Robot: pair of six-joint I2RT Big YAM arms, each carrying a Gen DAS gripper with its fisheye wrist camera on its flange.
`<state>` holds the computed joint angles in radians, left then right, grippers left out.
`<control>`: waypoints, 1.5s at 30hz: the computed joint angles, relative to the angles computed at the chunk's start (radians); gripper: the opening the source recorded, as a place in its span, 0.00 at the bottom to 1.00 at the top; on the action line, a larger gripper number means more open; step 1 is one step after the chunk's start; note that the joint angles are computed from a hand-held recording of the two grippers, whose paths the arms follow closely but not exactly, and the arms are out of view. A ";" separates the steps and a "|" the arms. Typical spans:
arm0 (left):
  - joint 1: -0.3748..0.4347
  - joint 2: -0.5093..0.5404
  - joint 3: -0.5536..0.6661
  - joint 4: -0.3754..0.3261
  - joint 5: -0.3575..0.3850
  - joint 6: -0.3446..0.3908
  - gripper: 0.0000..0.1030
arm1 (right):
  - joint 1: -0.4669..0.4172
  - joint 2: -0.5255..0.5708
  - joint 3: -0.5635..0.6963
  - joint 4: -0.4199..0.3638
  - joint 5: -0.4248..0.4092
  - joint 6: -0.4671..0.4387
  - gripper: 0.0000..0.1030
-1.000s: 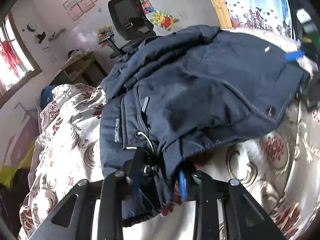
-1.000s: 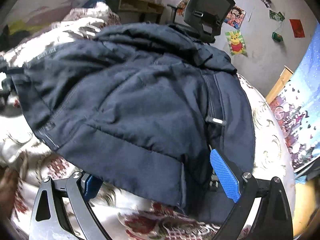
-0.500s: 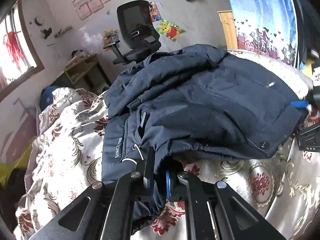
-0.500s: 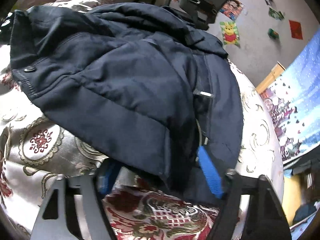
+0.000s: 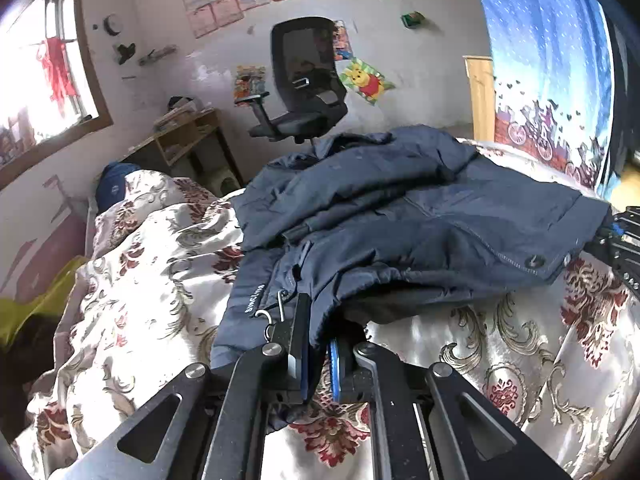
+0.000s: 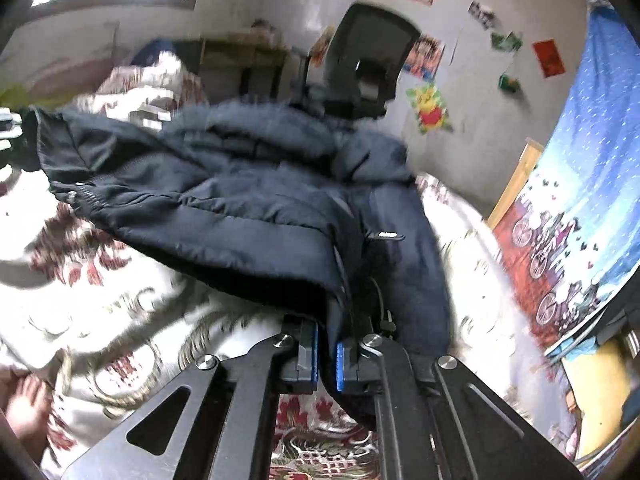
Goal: Fold large clothes
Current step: 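Lift the held hem with both tools and fold it over the jacket body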
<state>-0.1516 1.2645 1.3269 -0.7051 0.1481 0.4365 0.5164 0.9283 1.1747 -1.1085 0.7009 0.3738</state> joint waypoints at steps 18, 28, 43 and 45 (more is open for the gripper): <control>0.079 -0.066 0.104 -0.093 0.094 -0.011 0.07 | 0.180 -0.025 0.213 -0.029 0.168 0.005 0.04; 0.064 -0.003 0.185 -0.102 0.076 -0.012 0.07 | 0.093 0.013 0.242 0.038 0.113 -0.083 0.04; -0.049 0.335 0.583 -0.124 -0.157 -0.072 0.07 | -0.184 0.226 0.431 0.164 -0.141 -0.295 0.04; -0.059 0.379 0.637 -0.127 -0.177 -0.081 0.07 | -0.226 0.269 0.473 0.168 -0.177 -0.311 0.04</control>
